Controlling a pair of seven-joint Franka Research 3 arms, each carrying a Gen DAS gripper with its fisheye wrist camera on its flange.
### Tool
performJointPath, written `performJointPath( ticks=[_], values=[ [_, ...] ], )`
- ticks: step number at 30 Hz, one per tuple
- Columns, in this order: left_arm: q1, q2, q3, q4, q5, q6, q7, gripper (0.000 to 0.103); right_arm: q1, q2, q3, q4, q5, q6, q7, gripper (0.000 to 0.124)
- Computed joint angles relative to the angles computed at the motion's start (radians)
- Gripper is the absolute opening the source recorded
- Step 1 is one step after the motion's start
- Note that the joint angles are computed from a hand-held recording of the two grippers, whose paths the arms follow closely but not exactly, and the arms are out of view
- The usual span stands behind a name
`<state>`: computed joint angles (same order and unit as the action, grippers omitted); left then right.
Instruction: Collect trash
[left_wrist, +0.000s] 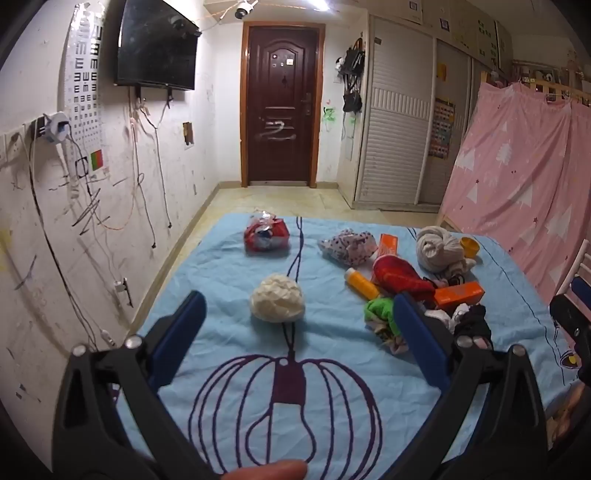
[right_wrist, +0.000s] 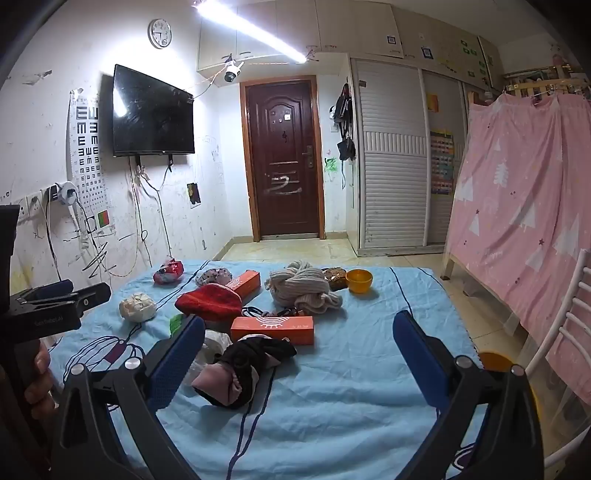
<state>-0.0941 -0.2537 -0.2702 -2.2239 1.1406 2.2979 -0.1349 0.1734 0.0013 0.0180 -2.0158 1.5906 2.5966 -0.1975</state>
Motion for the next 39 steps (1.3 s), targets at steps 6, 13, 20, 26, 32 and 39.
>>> performJointPath(
  ticks=[6,13,20,26,32,39],
  values=[
    [-0.002,0.007,-0.004,0.002,0.005,-0.006,-0.016,0.097,-0.001,-0.001,-0.001,-0.001,-0.002,-0.006,0.008,0.095],
    [-0.004,-0.002,0.002,-0.004,-0.012,0.002,-0.004,0.097,-0.003,-0.002,-0.003,-0.003,-0.008,-0.008,0.007,0.095],
    [0.004,-0.020,0.003,-0.022,-0.016,0.017,0.001,0.097,0.001,-0.001,0.001,-0.003,0.002,-0.001,-0.005,0.095],
    [0.008,-0.010,-0.001,-0.013,-0.014,0.009,-0.004,0.097,0.003,-0.001,0.002,-0.002,0.002,0.004,-0.005,0.095],
    [0.009,-0.012,0.002,-0.015,-0.013,0.007,-0.006,0.097,0.007,-0.002,0.004,-0.002,0.004,0.009,-0.012,0.095],
    [0.009,-0.014,0.002,-0.016,-0.014,0.009,-0.006,0.097,0.009,-0.002,0.005,-0.001,0.009,0.012,-0.018,0.095]
  ],
)
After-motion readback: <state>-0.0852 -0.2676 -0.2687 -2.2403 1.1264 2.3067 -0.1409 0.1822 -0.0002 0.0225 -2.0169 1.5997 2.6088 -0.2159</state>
